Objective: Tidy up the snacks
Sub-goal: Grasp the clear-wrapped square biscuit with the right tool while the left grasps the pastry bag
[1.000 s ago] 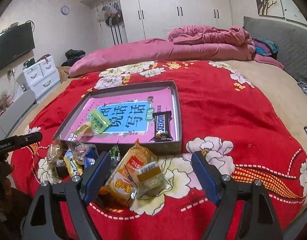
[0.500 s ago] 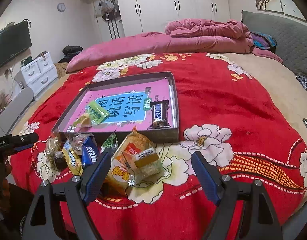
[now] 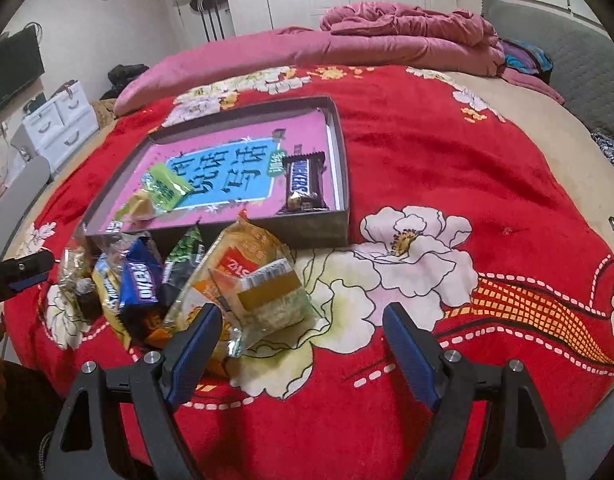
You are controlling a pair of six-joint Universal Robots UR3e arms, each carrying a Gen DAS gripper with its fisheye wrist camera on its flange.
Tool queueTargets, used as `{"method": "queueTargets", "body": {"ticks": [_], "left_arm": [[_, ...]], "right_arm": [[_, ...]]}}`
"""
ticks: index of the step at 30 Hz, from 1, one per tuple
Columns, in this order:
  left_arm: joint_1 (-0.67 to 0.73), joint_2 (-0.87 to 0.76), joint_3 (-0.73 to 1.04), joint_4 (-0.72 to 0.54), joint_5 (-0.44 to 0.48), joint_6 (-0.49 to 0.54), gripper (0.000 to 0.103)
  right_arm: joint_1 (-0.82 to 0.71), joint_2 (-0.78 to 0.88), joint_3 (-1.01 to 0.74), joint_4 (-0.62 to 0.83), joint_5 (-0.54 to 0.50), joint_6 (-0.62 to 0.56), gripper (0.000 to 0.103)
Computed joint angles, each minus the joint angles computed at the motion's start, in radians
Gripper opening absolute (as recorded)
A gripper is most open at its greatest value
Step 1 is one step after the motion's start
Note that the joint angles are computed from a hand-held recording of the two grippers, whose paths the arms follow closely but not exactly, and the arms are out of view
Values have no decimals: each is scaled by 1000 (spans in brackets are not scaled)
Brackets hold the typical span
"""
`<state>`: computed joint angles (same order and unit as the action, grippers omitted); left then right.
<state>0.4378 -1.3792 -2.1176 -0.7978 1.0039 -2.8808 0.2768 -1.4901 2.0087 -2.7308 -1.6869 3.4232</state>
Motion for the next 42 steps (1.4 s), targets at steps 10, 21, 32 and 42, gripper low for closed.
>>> {"method": "queueTargets", "body": {"ticks": [10, 21, 32, 42], "left_arm": [[-11, -61, 40, -39, -26, -10, 80], [-75, -122, 79, -34, 20, -35, 80], [-92, -158, 96, -13, 21, -77, 79], [-113, -205, 127, -18, 17, -112, 49]], "right_arm": [[-43, 26, 6, -33, 59, -8, 80], [-88, 54, -2, -59, 133, -41, 63], [-75, 86, -35, -47, 124, -65, 43], [-85, 38, -6, -93, 109, -42, 42]]}}
